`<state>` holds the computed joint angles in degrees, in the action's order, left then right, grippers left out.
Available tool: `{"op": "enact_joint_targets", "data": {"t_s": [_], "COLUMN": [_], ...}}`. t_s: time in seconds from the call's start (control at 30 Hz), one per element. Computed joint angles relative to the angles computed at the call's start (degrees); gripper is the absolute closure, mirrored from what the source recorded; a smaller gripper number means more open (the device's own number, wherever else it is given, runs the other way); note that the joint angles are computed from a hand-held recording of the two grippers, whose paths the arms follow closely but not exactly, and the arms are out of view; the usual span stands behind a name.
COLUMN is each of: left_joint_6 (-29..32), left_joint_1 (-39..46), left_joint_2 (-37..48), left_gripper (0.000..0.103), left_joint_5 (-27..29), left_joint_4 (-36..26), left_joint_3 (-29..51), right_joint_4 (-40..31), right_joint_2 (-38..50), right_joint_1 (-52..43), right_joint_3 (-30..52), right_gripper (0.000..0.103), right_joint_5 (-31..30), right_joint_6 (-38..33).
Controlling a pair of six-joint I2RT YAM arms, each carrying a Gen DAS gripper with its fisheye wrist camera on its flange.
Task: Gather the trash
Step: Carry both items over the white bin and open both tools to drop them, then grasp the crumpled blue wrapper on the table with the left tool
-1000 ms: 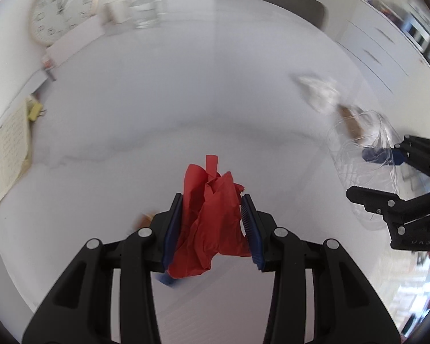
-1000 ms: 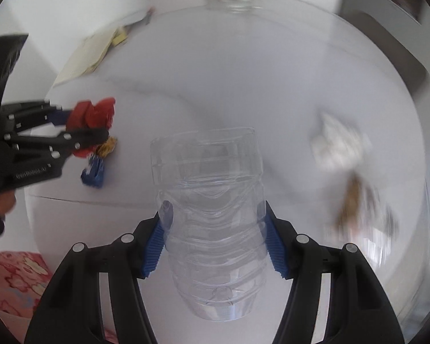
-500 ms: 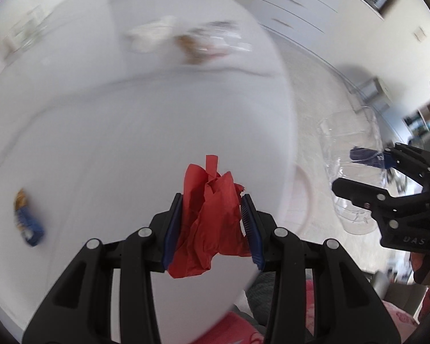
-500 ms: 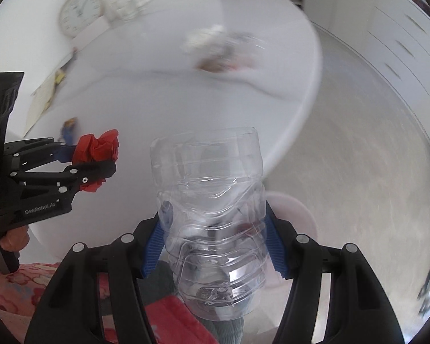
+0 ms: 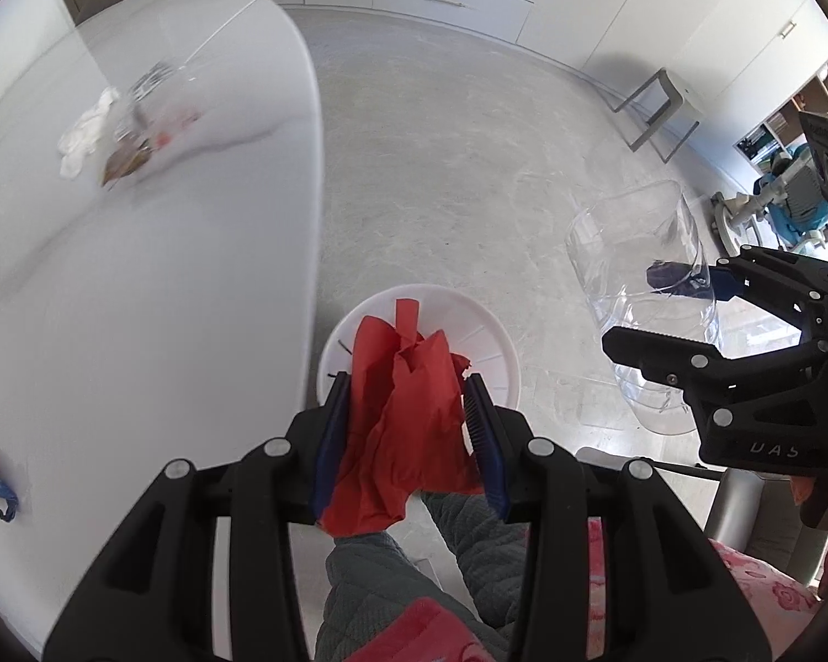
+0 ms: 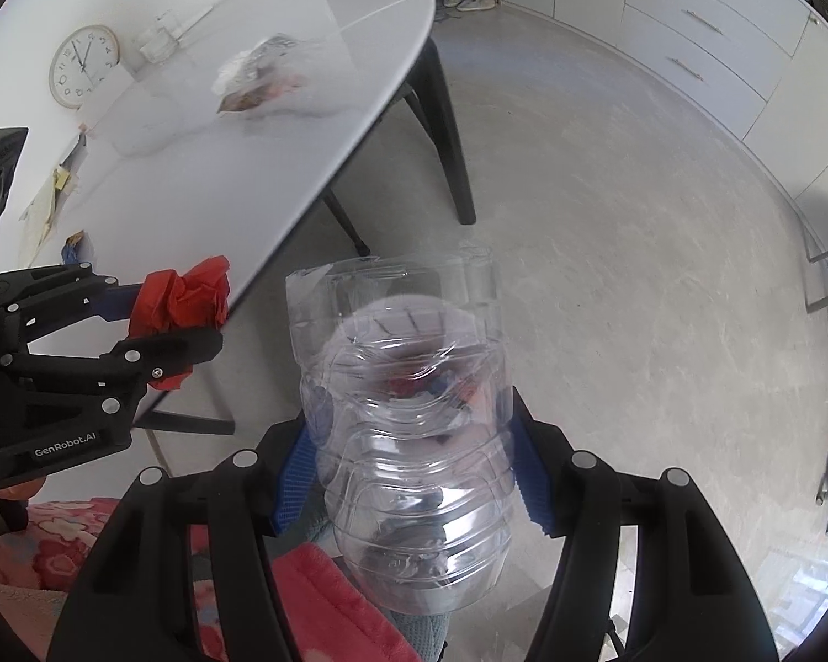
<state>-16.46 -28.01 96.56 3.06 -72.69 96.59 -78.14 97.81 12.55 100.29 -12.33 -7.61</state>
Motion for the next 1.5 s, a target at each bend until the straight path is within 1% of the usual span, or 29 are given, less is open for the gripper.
{"op": "enact_joint_targets", "data": {"t_s": [0.13,0.27,0.3,0.33,0.37,0.4,0.43,0.53,0.6,0.93,1.23,1.27,1.3,1.33,1.37,1.4,1.5], "left_joint_6": [-2.1,-3.5,-3.8,-4.0,-4.2,-4.2,-4.3,-4.3,-4.3,-3.9,-2.8,-2.5,-2.2,-1.9,-1.7,-1.2,-0.5], "left_joint_1": [-2.1,-3.5,-3.9,-4.2,-4.7,-4.9,-5.3,-5.9,-5.8,-2.7,0.9,1.3,1.7,2.0,2.3,2.7,4.0], "left_joint_2": [2.1,3.8,4.1,4.4,4.7,4.6,4.8,5.3,5.5,3.2,-0.4,-0.8,-1.3,-1.8,-2.2,-2.7,-4.2], "left_gripper": [0.063,0.063,0.06,0.052,0.047,0.034,0.026,0.016,0.014,0.012,0.012,0.012,0.012,0.012,0.012,0.012,0.012], "left_joint_5": [-1.2,-2.5,-3.1,-3.6,-4.6,-5.3,-6.2,-8.4,-9.2,-9.7,-9.6,-9.5,-9.5,-9.5,-9.5,-9.6,-9.6], "left_joint_4": [-0.5,-1.3,-1.6,-1.9,-2.3,-2.8,-3.1,-3.8,-4.4,-4.9,-4.5,-4.4,-4.3,-4.2,-4.1,-4.1,-4.1], "left_joint_3": [2.2,4.3,4.8,5.2,5.9,6.2,6.6,7.9,8.6,7.5,4.2,3.8,3.3,2.8,2.4,1.9,0.8], "right_joint_4": [0.1,0.5,0.6,0.7,0.7,0.8,0.9,1.1,1.3,1.6,1.7,1.7,2.0,2.5,2.9,3.2,3.0], "right_joint_2": [-0.3,-0.6,-0.6,-0.6,-0.7,-0.6,-0.5,-0.2,0.0,0.8,1.6,1.8,1.7,1.5,1.4,1.4,1.9], "right_joint_1": [-1.9,-2.8,-3.2,-3.4,-3.5,-3.7,-3.8,-4.2,-4.4,-2.5,1.2,1.9,2.6,3.5,4.3,5.2,6.7], "right_joint_3": [-0.6,-1.1,-1.2,-1.3,-1.4,-1.4,-1.4,-1.3,-1.1,-0.4,-1.1,-1.3,-1.8,-2.3,-2.6,-2.6,-1.3], "right_gripper": [0.04,0.04,0.04,0.04,0.04,0.04,0.04,0.04,0.04,0.04,0.04,0.036,0.026,0.02,0.012,0.008,0.005], "right_joint_5": [-0.8,-1.3,-1.5,-1.6,-1.5,-1.5,-1.4,-1.5,-1.6,-1.4,-0.7,-0.4,0.2,1.6,2.9,4.0,5.0], "right_joint_6": [-2.7,-4.1,-4.4,-4.7,-4.8,-4.9,-5.0,-5.0,-4.9,-3.3,-1.3,-0.9,-0.5,0.1,0.7,1.3,2.8]}}
